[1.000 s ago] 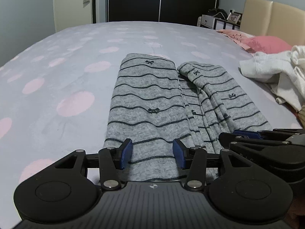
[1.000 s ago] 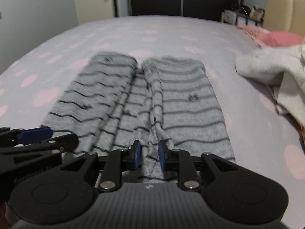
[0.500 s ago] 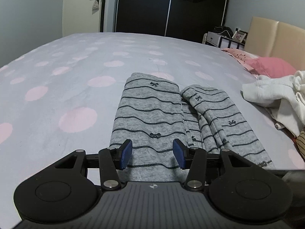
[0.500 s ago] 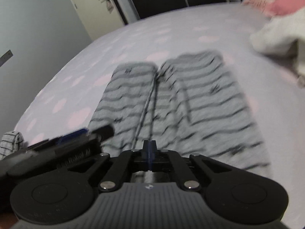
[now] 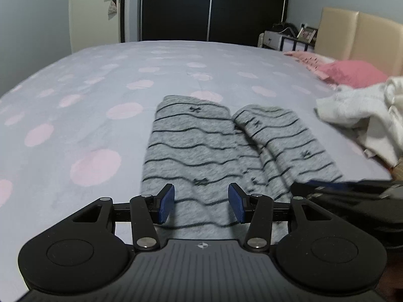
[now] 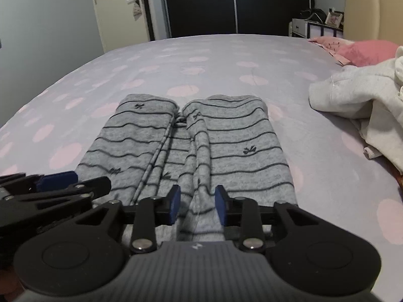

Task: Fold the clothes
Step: 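Grasp the pants waistband with the right tool while the left tool grasps beside it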

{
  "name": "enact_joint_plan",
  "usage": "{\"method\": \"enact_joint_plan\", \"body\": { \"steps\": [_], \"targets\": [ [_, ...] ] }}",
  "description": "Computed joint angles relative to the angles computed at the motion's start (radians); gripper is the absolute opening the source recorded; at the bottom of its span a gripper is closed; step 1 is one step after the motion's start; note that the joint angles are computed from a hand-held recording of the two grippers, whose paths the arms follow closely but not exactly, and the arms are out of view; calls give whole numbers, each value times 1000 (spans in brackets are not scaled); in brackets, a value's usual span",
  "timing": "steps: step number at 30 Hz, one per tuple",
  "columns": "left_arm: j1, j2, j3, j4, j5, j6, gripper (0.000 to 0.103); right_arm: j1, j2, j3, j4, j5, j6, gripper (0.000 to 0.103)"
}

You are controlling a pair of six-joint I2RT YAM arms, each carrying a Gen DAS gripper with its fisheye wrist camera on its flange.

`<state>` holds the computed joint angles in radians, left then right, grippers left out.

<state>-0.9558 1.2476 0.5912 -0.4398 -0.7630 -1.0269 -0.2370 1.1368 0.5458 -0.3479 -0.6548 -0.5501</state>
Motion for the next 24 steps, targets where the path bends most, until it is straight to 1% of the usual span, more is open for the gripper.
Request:
{"method": "enact_joint_plan", "body": {
  "steps": [2,5,6,7,8,9,11,12,13,14,15,16,17,18,19,21,22,24],
  "targets": [
    [13,22,17,4,10,30,45,27,45,24,3,17,-6,5],
    [29,52,49,-17,-3,62,45,52,132,84,-43,8,-20,4],
    [44,45,47,-7,-2,82,46,55,157,103,-61,-5,-20,4],
    [61,38,44,5,2,106,49,58,180,121,-78,-14,-24,4],
    [96,21,35,25,28,144,55,61,194,137,-94,-12,-43,4],
    [131,5,27,43,55,181,57,65,208,153,-110,-10,-62,4],
    [213,-23,10,77,124,265,59,67,237,190,-148,-11,-103,9],
    [269,-34,0,102,170,315,59,47,258,231,-196,-42,-143,10],
    [326,-42,-7,125,217,362,59,29,279,272,-240,-70,-176,14],
    [384,-45,-12,147,268,409,59,12,303,313,-259,-91,-181,21],
    [453,-44,-20,187,346,456,59,-2,330,355,-273,-108,-180,23],
    [520,-36,-24,221,426,498,60,-9,365,405,-267,-105,-155,30],
    [587,-22,-23,250,506,536,60,-10,402,446,-251,-93,-123,41],
    [651,-3,-17,273,585,571,61,-5,454,505,-249,-74,-97,45],
    [713,22,-8,292,663,603,61,4,518,579,-263,-48,-82,51],
    [818,92,15,335,815,651,61,24,626,706,-299,8,-61,52],
    [860,134,27,358,885,667,61,31,695,785,-341,18,-60,52],
    [916,209,39,419,970,666,61,41,827,940,-442,26,-45,52]
  ]
}}
